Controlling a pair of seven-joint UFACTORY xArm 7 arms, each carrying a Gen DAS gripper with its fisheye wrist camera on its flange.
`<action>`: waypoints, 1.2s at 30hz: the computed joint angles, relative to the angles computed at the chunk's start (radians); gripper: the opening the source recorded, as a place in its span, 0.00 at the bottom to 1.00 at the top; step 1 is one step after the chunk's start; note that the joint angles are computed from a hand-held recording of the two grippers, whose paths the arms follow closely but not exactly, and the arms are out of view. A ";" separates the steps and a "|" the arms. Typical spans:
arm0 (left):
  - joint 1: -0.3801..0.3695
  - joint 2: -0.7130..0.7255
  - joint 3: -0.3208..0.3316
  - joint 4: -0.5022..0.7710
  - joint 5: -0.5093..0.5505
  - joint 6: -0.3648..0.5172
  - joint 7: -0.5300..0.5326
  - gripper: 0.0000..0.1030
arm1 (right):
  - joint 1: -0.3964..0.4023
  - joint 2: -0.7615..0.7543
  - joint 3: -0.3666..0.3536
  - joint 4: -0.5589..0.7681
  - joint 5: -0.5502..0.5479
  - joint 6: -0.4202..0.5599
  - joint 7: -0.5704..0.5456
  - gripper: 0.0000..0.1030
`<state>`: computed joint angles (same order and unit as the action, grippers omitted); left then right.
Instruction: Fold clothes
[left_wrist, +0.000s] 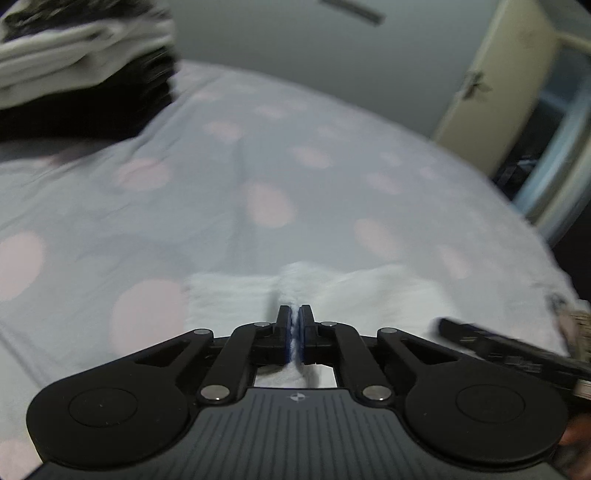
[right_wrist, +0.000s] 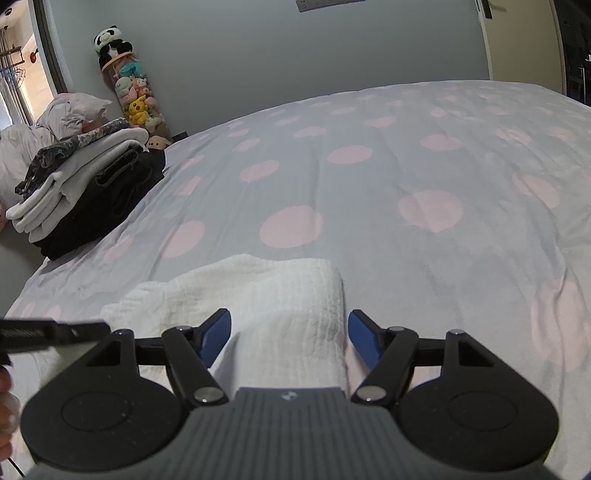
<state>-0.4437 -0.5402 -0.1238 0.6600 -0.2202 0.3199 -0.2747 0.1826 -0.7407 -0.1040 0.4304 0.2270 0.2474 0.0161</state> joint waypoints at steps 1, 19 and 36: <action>-0.049 -0.007 0.030 -0.007 -0.027 -0.024 0.042 0.04 | -0.002 0.001 0.001 0.002 0.001 0.001 0.004 0.71; -0.184 0.065 0.032 0.063 -0.229 0.138 0.353 0.26 | 0.052 -0.044 -0.048 -0.026 0.031 -0.070 0.003 0.66; -0.117 0.023 -0.031 0.037 -0.119 0.058 0.317 0.53 | 0.230 -0.072 -0.172 0.005 0.193 0.037 -0.258 0.08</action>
<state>-0.5607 -0.5174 -0.1544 0.6972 -0.3397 0.3776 0.0418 0.4130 -0.8126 -0.2758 0.4350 0.4204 0.2843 -0.2423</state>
